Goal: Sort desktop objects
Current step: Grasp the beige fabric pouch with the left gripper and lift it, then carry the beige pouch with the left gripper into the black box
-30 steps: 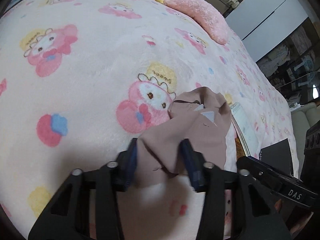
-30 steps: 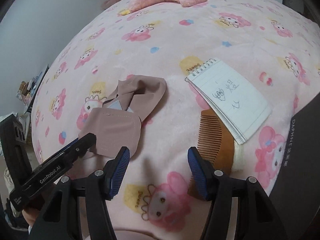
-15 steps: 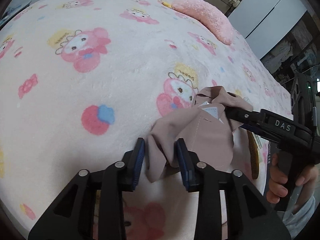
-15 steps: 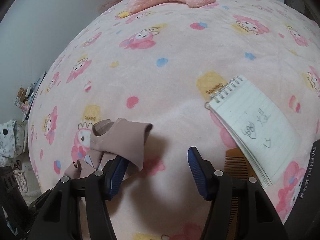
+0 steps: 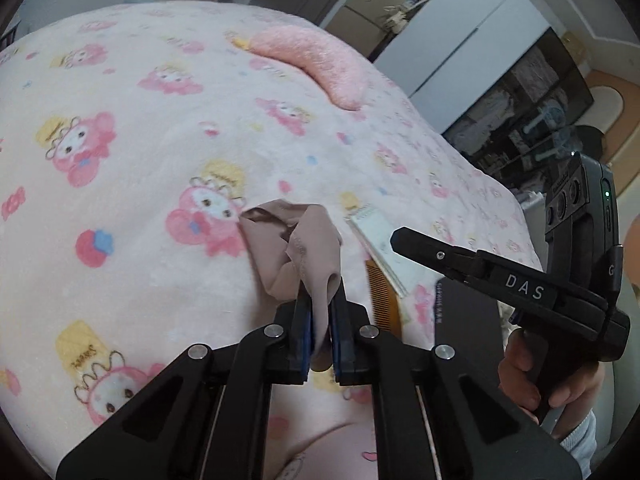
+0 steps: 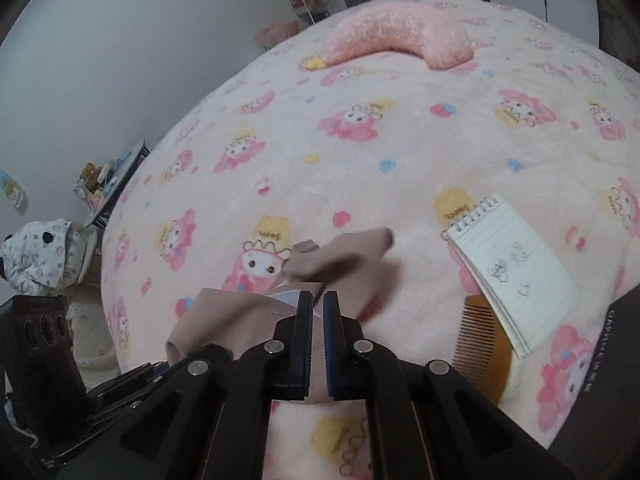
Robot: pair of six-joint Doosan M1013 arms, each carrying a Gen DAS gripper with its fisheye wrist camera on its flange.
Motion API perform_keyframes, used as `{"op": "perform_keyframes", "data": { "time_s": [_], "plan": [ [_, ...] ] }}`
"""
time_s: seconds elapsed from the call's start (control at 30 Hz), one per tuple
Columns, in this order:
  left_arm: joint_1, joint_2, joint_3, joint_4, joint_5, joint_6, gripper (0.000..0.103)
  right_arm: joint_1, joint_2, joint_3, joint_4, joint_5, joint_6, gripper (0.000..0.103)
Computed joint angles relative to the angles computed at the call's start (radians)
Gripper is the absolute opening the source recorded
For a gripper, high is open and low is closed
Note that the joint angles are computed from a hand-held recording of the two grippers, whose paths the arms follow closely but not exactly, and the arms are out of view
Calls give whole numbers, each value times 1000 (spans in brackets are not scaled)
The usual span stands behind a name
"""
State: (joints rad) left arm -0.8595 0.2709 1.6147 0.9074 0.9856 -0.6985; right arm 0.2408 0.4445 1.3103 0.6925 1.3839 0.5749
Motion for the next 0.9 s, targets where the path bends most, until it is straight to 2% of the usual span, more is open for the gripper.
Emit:
{"op": "perform_keyframes", "data": {
  "time_s": [0.17,0.3,0.4,0.57,0.67,0.73,0.77,0.83,0.87,0.9],
  "plan": [
    [-18,31,-82,20,-24,78,6,-54,-51,38,16,-23,-29,3],
    [-18,72,-193,13,-64,230,6,-104,-72,51,7,18,-37,4],
    [-20,122,-314,-4,-98,385,6,-157,-86,47,29,40,-42,4],
    [-8,252,-549,-125,-203,632,6,-288,-89,-2,106,38,-6,4],
    [-12,364,-745,-179,-204,749,6,-365,-83,-38,139,0,12,4],
    [-10,418,-831,-217,-234,772,6,-408,-73,-65,145,-35,20,4],
    [-9,437,-860,-228,-235,771,6,-425,-61,-87,141,-44,30,4],
    [-6,480,-920,-257,-174,798,6,-455,-38,-120,148,-58,39,4],
    [2,503,-946,-305,-133,846,6,-462,-27,-127,158,-80,53,4],
    [13,535,-988,-363,-55,888,6,-460,-15,-128,159,-110,59,4]
  ]
}}
